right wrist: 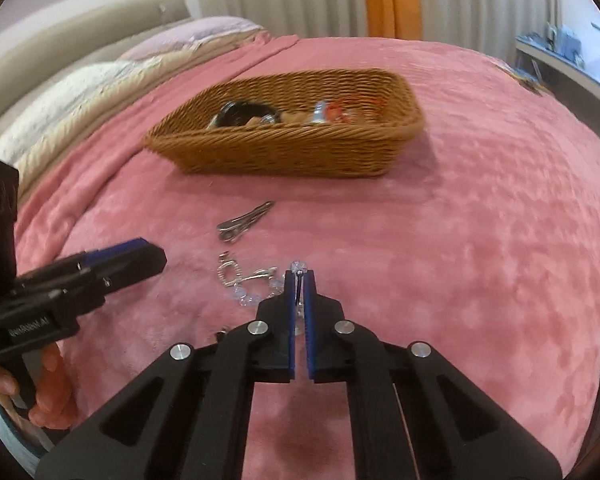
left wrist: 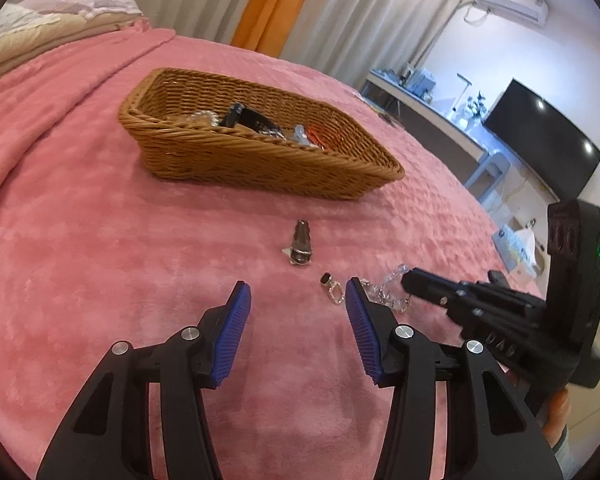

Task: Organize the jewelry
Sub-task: 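Grasp the crystal charm with the right tool while the left tool grasps a small earring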

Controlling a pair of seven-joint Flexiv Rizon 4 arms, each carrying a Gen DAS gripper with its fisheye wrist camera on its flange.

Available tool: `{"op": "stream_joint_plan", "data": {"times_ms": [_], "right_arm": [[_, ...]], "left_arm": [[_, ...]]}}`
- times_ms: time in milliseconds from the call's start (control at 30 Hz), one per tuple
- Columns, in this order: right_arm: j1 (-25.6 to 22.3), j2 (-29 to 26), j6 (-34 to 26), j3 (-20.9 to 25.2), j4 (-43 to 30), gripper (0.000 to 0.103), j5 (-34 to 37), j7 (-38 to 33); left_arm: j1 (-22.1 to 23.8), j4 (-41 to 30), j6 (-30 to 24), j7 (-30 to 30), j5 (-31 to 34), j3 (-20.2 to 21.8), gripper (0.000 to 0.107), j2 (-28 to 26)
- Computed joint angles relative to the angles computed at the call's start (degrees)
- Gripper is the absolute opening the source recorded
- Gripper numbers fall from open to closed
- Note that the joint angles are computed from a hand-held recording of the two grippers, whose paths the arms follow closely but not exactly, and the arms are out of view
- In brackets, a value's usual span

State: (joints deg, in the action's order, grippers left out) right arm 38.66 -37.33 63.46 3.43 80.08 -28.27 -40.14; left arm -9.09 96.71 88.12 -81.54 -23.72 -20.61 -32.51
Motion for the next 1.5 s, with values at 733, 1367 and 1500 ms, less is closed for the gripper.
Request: {"op": "stream_joint_plan", "data": {"times_ms": [733, 1367, 1500], "right_arm": [[-2.5, -1.1, -2.3, 4.3, -2.5, 0.058, 7.3, -9.2], [0.1, 3.2, 5.3, -2.5, 4.0, 0.004, -1.2, 0.0], [-1.3, 4.0, 5.0, -1.4, 6.0, 0.004, -1.2, 1.9]], "left_arm": [[-5.3, -11.8, -15.4, -0.5, 0.1, 6.3, 0.009, -5.3], [2.0, -2.9, -3.5, 7.2, -7.1, -4.9, 0.009, -3.0], [2.1, -2.8, -3.6, 7.2, -7.2, -5.0, 0.009, -3.1]]}}
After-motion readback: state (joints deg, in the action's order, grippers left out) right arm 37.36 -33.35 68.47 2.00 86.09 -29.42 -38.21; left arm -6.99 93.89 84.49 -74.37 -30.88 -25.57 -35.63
